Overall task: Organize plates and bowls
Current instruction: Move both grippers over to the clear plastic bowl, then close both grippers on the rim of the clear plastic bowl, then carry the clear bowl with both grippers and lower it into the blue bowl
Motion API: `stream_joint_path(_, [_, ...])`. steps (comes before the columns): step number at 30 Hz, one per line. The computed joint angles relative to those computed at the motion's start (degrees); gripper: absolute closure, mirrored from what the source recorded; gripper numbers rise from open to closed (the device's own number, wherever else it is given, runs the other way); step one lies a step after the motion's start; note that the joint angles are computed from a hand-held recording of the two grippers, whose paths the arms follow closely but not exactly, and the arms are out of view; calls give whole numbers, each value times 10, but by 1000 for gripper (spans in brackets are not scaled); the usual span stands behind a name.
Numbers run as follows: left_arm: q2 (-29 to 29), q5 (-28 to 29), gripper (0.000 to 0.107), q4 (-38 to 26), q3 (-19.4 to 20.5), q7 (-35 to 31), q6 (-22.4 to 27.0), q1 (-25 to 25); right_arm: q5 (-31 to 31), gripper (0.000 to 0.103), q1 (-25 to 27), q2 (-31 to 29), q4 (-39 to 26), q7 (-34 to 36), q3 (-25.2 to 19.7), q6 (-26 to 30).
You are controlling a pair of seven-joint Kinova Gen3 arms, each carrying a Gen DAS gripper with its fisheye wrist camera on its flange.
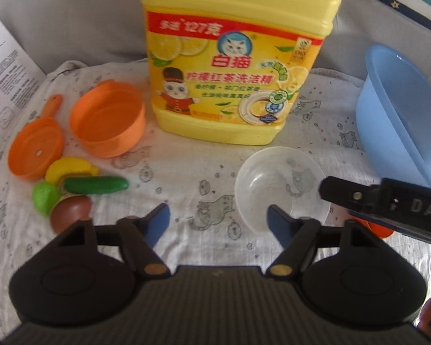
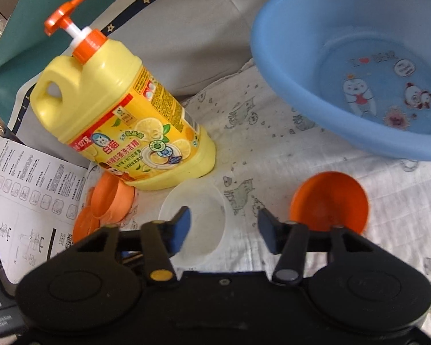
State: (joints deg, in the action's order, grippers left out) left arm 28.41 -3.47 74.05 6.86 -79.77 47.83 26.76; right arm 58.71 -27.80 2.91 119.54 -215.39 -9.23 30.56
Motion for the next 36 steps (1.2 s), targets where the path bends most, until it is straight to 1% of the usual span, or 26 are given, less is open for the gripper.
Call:
stream_joint_path(1, [4, 3, 46, -3, 2, -2, 1, -2, 4, 67, 1, 5, -1, -2, 1, -4])
stream_joint_path(3, [10, 12, 57, -8, 8, -10, 2, -7, 9, 75, 0, 17, -6, -5, 6, -11])
stream_joint_path(4, [13, 15, 62, -10, 9, -14, 3, -8, 14, 82, -2, 21, -6, -11, 9, -14])
stream_joint_path(6, [17, 23, 86, -13, 13, -23, 8, -11, 38, 86, -10, 27, -3, -39, 15, -17])
stream_joint_path(7, [18, 27, 92, -14, 15, -28, 11, -12, 51, 89, -15, 29, -1, -52, 16, -16])
stream_joint_path(8, [17, 25, 94, -11, 13, -30, 9, -10, 59, 89, -19, 30, 0, -60, 15, -13])
stream_joint_path(11, [7, 18, 94, 4, 10, -39, -1, -5, 68, 89, -29, 31, 0, -78, 12, 1])
stream_joint_path(15, [-7, 25, 94, 15, 13, -47, 3, -9, 38, 89, -35, 22, -2, -64, 2, 15])
stream_joint_path(20, [-33, 19, 94, 42, 12, -53, 2, -9, 24, 89, -55, 9, -2, -62, -18, 47])
stream_joint_path(26, [-85, 22, 94, 92, 19, -80, 1, -24, 3, 89, -95, 3, -21, -47, -52, 120])
stream_joint_path(29, [-119, 39, 93, 123, 25, -101, 2, -43, -3, 89, -117, -5, -29, -52, -69, 149])
stream_joint_path(36, [-209, 110, 93, 202, 28, -172, 12, -98, -5, 88, -175, -9, -47, -87, -110, 211])
